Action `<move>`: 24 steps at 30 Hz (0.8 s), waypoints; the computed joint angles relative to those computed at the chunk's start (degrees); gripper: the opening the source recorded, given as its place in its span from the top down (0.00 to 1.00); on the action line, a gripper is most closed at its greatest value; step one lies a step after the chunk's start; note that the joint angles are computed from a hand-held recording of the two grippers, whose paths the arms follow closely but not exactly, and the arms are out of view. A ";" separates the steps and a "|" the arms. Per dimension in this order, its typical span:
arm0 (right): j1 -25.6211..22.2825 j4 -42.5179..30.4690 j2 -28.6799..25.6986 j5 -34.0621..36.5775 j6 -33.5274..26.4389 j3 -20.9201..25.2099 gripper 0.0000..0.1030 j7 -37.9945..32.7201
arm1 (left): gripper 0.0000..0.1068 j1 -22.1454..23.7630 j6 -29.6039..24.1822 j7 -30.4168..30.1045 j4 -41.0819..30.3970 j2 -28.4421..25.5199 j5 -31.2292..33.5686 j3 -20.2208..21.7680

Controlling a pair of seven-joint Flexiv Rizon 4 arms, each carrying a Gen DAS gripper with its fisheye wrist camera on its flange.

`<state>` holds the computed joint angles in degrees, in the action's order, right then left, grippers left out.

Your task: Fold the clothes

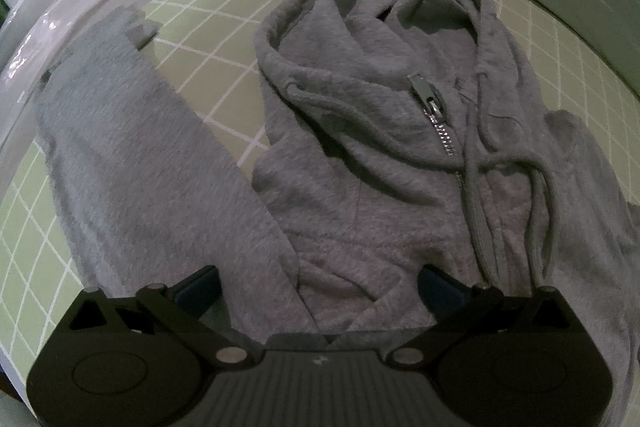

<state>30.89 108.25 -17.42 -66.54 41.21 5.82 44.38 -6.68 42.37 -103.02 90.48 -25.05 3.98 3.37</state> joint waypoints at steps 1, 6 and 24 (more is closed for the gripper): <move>1.34 -0.14 1.11 0.60 -6.38 0.14 0.93 -1.97 | 0.04 0.16 -0.04 0.40 0.02 0.00 -0.18 -0.13; 5.62 -5.01 2.41 12.78 -37.57 3.02 0.65 -5.80 | 0.04 2.04 1.73 4.39 1.88 0.79 -3.48 -1.31; 8.33 -36.47 -28.05 16.40 5.87 2.88 0.16 -44.88 | 0.04 4.78 10.06 5.79 7.50 4.38 -5.18 0.49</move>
<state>39.22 71.78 -45.47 -50.14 47.08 8.70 -0.49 -1.90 52.43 -97.23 97.99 -20.68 -1.20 3.86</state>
